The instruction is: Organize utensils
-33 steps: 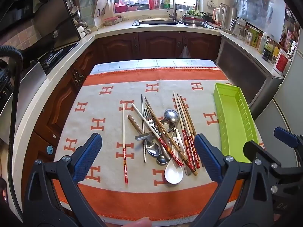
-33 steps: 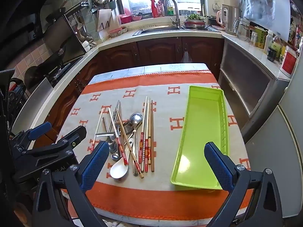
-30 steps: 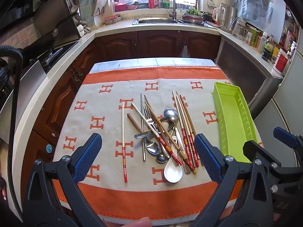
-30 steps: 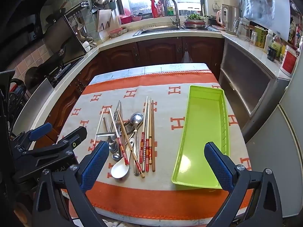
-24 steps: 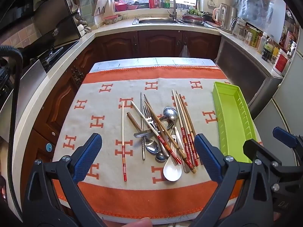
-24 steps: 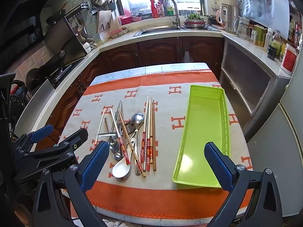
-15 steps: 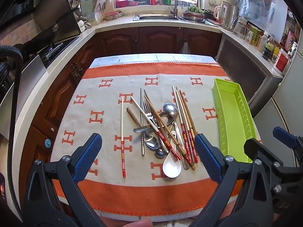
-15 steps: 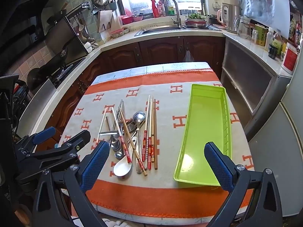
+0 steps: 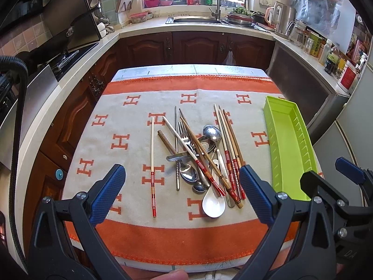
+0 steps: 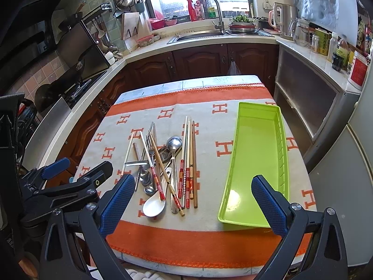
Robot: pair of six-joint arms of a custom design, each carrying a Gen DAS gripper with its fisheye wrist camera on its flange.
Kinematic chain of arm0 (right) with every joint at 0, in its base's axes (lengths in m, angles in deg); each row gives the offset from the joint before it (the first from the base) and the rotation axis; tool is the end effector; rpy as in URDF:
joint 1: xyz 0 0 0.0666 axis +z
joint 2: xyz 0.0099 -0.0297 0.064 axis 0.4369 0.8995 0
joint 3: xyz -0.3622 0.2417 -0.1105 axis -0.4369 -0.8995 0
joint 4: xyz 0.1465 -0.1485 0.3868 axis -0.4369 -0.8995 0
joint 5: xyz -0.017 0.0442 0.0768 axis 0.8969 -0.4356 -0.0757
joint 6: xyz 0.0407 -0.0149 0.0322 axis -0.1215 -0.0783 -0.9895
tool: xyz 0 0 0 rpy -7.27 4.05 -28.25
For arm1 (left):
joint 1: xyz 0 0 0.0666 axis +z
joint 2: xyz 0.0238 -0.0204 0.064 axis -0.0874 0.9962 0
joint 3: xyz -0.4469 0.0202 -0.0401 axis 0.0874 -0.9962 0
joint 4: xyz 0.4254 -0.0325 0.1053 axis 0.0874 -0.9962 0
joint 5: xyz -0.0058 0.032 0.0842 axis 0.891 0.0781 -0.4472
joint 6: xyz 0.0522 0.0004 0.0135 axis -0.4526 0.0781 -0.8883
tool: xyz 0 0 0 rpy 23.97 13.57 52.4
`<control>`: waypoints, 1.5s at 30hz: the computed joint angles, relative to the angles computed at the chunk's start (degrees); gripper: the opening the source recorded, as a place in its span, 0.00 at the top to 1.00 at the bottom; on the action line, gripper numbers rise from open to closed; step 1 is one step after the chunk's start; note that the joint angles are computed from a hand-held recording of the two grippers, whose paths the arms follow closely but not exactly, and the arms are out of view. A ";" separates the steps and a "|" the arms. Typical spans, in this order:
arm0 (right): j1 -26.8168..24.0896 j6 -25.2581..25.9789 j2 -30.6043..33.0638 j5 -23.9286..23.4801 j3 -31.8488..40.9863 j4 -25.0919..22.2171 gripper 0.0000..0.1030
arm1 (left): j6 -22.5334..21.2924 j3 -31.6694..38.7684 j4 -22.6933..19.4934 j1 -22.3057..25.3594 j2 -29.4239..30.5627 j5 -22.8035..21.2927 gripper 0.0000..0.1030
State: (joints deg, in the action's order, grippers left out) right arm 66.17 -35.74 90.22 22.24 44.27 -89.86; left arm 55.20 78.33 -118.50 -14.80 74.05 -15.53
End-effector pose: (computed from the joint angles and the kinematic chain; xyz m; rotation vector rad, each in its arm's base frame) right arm 0.3093 0.2491 0.6067 -0.0288 2.4229 0.2683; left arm 0.3382 -0.0532 0.5977 -0.0526 2.4428 0.0423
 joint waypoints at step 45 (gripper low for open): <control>-3.47 3.78 2.35 -5.32 2.86 0.89 0.17 | -6.19 4.15 -1.98 8.50 4.51 7.78 0.24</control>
